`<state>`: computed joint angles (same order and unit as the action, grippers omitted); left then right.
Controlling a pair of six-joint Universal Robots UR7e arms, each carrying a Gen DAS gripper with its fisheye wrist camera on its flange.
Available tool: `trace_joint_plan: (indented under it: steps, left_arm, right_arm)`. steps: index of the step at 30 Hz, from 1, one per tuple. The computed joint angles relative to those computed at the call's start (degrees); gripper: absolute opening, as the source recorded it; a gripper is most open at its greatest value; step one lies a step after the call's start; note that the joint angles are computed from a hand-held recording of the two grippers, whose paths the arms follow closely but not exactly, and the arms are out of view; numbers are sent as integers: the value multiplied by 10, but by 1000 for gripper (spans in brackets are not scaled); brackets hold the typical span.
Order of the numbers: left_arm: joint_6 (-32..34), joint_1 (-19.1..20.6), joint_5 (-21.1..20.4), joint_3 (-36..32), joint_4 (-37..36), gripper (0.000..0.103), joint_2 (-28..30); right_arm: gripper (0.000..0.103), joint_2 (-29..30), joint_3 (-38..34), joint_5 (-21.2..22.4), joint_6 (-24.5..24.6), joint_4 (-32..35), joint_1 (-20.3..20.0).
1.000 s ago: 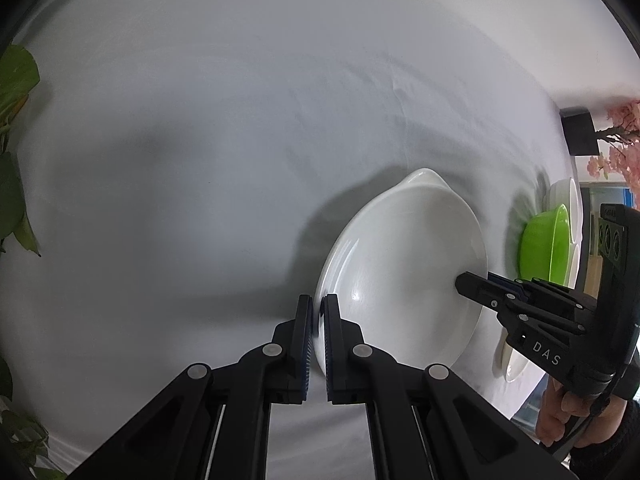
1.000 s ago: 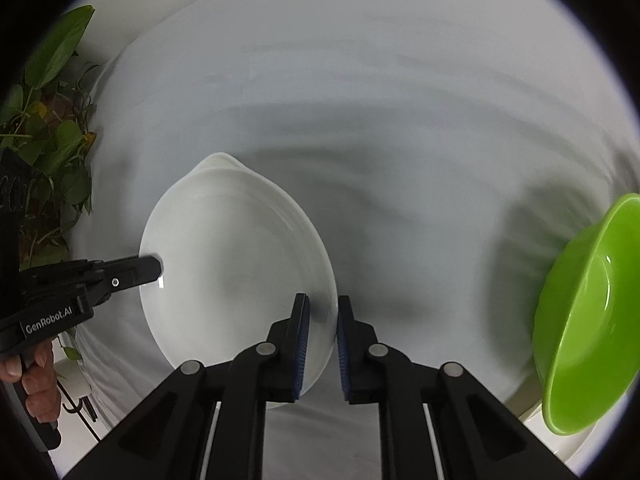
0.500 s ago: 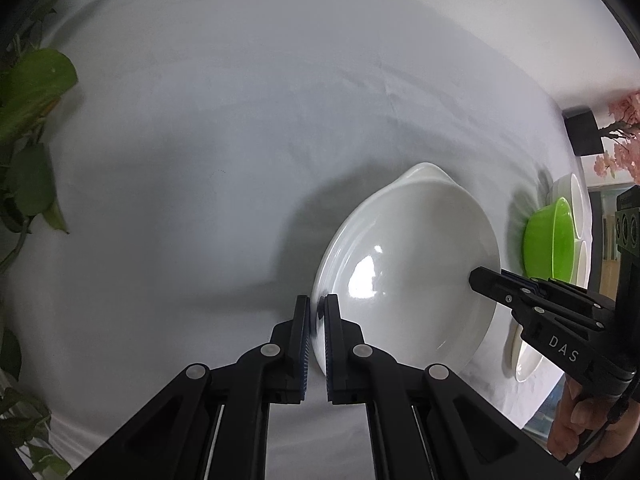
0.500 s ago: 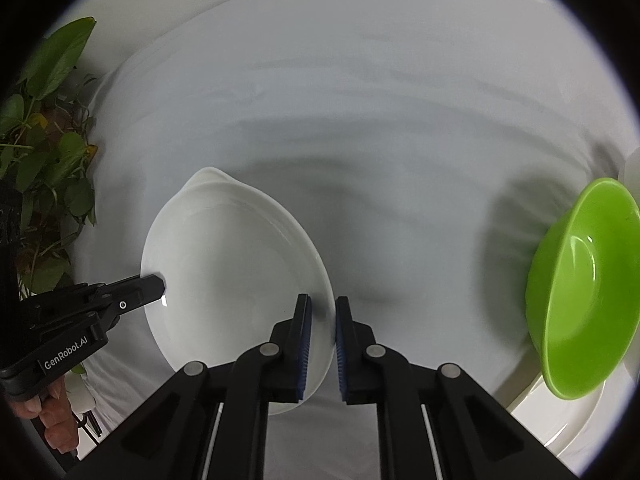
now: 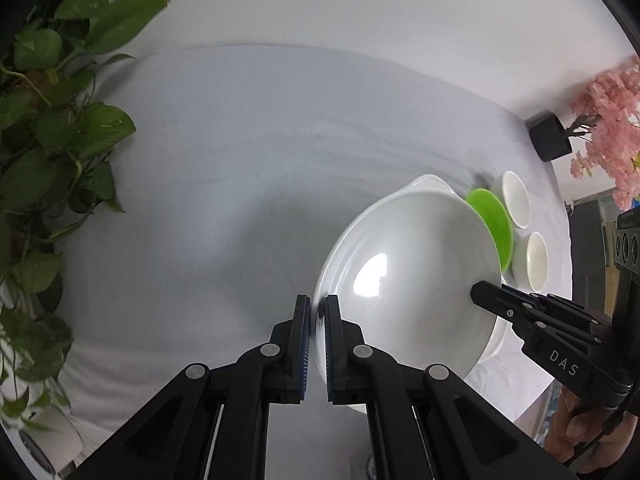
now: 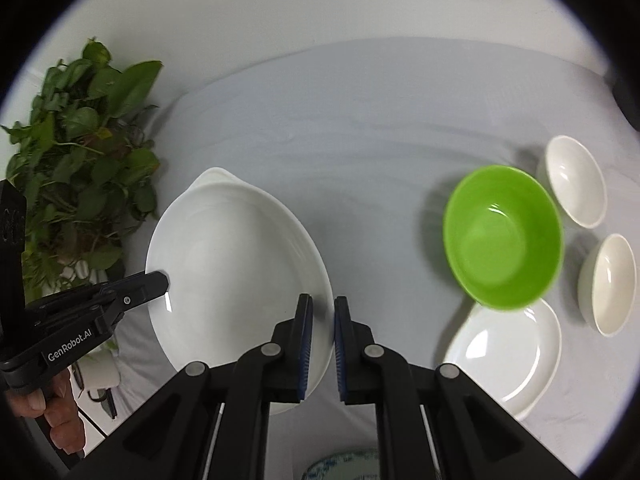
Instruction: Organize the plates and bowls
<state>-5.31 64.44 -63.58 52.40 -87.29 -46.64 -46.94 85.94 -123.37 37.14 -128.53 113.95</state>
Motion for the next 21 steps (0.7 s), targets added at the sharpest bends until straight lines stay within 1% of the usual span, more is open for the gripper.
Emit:
trace_joint_plan:
  steps: [1,7,17,21]
  left_arm:
    - [-12,-12,1,31,-11,2,-17]
    - [-55,-68,-1,150,-45,2,-95]
    - [-155,-155,-34,315,-45,2,-212]
    - [-192,-176,-49,380,-50,2,-252]
  right_arm:
    - [9,-10,10,0,2,-3,5]
    - [9,-80,75,-5,30,-2,37]
    - [8,-174,166,-8,92,25,76]
    - [8,-202,197,-5,114,40,86]
